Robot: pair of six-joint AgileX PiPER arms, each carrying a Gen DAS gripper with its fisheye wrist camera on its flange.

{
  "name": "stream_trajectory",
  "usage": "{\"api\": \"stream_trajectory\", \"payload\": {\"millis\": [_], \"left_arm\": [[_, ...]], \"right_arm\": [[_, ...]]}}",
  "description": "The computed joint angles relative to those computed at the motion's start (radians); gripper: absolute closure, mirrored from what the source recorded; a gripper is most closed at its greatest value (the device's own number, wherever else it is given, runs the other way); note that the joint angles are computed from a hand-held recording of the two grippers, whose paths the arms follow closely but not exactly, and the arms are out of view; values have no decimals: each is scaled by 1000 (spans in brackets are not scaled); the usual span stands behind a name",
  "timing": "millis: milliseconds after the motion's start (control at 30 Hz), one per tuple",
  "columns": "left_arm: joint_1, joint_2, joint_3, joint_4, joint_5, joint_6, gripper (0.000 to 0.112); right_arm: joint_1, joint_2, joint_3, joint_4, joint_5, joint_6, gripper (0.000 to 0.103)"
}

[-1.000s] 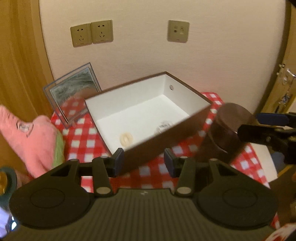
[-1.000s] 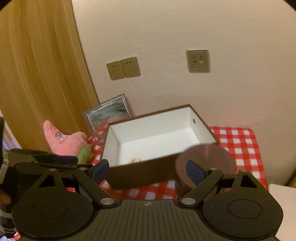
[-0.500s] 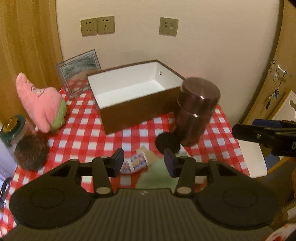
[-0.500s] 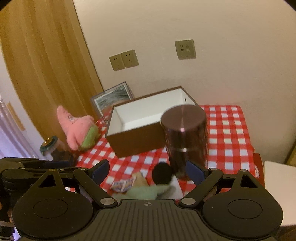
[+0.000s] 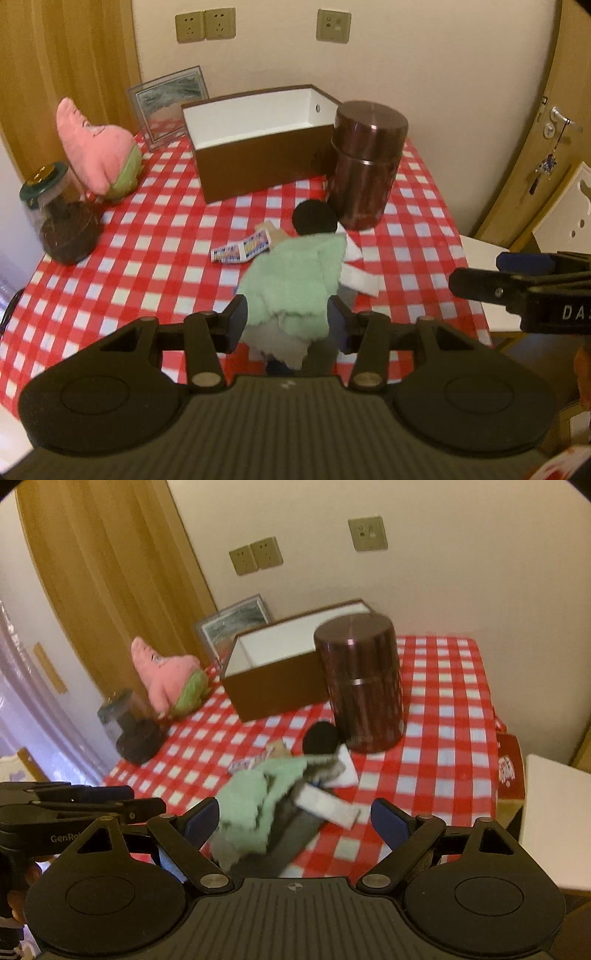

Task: Organize soft objects
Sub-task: 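Move both grippers back to the cloth pile and white paper strip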

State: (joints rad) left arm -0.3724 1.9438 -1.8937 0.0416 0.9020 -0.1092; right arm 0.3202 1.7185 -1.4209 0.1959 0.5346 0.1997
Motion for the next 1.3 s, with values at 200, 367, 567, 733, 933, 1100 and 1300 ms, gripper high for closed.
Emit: {"api": "stream_trajectory", "payload": {"millis": [200,367,567,733,933,1100,1300], "left_arm": [[-50,-61,134,69,-53,-81,67],[-88,-49,138,103,-39,-120,67],[-106,-10,102,110,-39,-108,67],[-99,30,71,75,-70,-54,67],[-83,93,21,35,-106,16,67],[-71,177,-77,18,-88,53,61],[-70,298,-236,36,-39,49,56]], "right_arm": [[-15,-38,95,72,-16,-86,14],[-24,-45,139,92,-33,-119,14],[-35,-29,148,102,-40,-136,17],[-38,3,130,75,-54,-107,21],[-45,58,91,62,-68,-93,23],[-49,123,37,63,-64,-100,24],[-57,199,-36,41,-44,-68,24]]}}
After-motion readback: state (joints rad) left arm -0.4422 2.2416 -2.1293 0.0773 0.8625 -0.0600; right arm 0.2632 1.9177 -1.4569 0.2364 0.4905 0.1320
